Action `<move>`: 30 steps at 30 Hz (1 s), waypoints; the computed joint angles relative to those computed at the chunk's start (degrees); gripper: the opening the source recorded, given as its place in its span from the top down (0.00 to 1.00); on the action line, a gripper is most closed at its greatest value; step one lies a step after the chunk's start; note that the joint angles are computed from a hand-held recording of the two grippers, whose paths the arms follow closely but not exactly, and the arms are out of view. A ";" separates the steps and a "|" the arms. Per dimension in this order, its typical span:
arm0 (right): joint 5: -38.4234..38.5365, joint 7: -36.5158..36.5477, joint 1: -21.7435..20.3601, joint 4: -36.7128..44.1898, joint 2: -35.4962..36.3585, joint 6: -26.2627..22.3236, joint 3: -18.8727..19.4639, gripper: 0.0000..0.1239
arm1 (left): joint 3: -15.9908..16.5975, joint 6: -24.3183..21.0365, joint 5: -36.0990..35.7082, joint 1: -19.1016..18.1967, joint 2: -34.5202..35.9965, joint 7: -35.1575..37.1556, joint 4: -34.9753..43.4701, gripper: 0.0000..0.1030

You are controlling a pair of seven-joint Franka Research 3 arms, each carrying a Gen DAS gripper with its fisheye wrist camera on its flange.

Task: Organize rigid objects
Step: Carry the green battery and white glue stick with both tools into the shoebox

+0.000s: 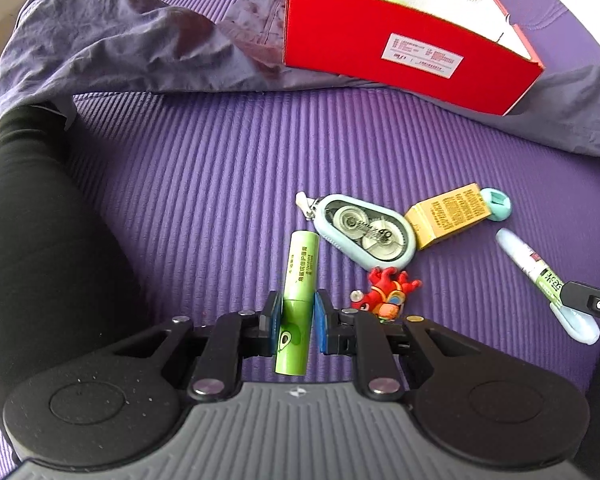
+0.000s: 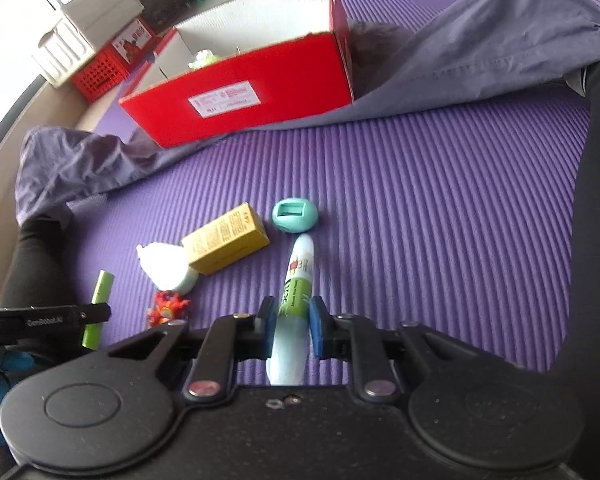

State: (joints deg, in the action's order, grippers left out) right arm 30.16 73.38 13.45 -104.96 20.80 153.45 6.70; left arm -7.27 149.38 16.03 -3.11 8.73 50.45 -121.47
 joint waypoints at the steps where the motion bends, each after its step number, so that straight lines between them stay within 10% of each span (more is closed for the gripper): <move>1: 0.86 -0.59 -0.44 -0.44 -0.51 0.07 0.32 0.87 | -0.12 0.21 -0.39 0.06 -0.29 0.24 -0.13 0.84; 10: 6.32 -6.10 -1.61 -2.74 -3.24 0.21 1.05 0.88 | -0.52 1.06 -3.45 0.29 -1.65 2.38 -0.53 0.84; 21: -4.48 -5.98 1.35 -1.73 -0.05 -6.14 -1.19 0.86 | -0.75 0.77 -4.65 0.06 -1.01 3.52 -0.54 0.84; 23: -4.08 -7.16 1.11 -1.61 0.08 -5.70 -0.52 0.77 | -0.73 0.86 -4.76 0.04 -1.03 3.54 -0.61 0.84; 26: -3.83 -8.43 1.33 -1.52 0.05 -5.51 -0.04 0.38 | -0.67 0.92 -4.77 0.04 -1.05 3.43 -0.66 0.84; 30: -5.20 -10.74 2.55 -0.64 0.87 -5.52 0.45 0.41 | -0.63 1.03 -4.86 0.08 -1.08 3.39 -0.76 0.84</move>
